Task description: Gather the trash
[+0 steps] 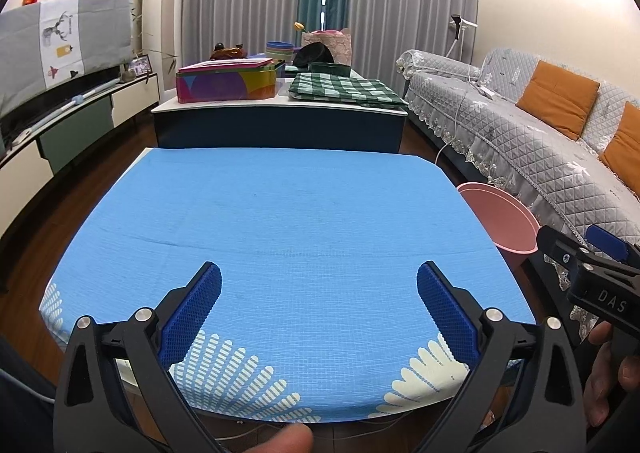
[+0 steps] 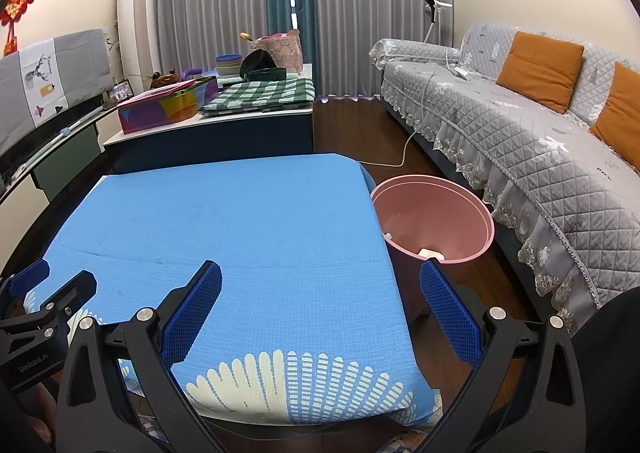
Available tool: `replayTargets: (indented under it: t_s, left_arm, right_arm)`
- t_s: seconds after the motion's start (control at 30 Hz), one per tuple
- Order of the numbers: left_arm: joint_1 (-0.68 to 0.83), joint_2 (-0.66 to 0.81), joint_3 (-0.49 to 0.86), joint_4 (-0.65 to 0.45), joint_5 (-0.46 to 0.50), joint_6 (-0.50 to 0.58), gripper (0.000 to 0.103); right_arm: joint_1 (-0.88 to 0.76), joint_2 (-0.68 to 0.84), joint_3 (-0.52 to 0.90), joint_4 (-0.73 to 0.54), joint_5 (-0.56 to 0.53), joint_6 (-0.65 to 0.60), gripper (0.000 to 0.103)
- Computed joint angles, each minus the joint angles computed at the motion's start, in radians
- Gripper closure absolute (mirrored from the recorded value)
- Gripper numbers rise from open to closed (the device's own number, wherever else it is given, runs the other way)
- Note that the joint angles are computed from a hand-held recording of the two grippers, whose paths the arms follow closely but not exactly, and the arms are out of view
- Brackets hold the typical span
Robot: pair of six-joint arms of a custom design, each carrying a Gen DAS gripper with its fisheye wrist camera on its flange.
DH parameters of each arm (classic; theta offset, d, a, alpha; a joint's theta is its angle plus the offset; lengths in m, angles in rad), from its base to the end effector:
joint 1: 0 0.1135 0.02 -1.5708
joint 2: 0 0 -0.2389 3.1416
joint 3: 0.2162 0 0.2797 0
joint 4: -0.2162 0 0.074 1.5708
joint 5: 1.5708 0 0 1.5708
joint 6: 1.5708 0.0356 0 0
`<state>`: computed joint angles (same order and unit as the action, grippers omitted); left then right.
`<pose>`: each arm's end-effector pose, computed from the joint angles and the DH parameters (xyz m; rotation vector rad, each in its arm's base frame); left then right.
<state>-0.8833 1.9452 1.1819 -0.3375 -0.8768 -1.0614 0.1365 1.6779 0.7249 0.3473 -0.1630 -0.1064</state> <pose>0.2687 -0.2841 0.1041 -0.4351 2.1374 0.1437 0.3384 0.0523 0.1010 -0.3554 2.1446 0.1945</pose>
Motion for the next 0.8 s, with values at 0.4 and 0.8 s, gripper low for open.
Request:
replayTargets:
  t_s: [0.4,0.8]
  left_arm:
    - [0.001,0.001,-0.004,0.005,0.005,0.003,0.008]
    - [0.0,0.004,-0.001,0.0,0.005,0.0,0.008]
  right_arm:
    - [0.004,-0.005,-0.006,0.005,0.003,0.002,0.005]
    - [0.006,-0.008,-0.005,0.004,0.004,0.003,0.005]
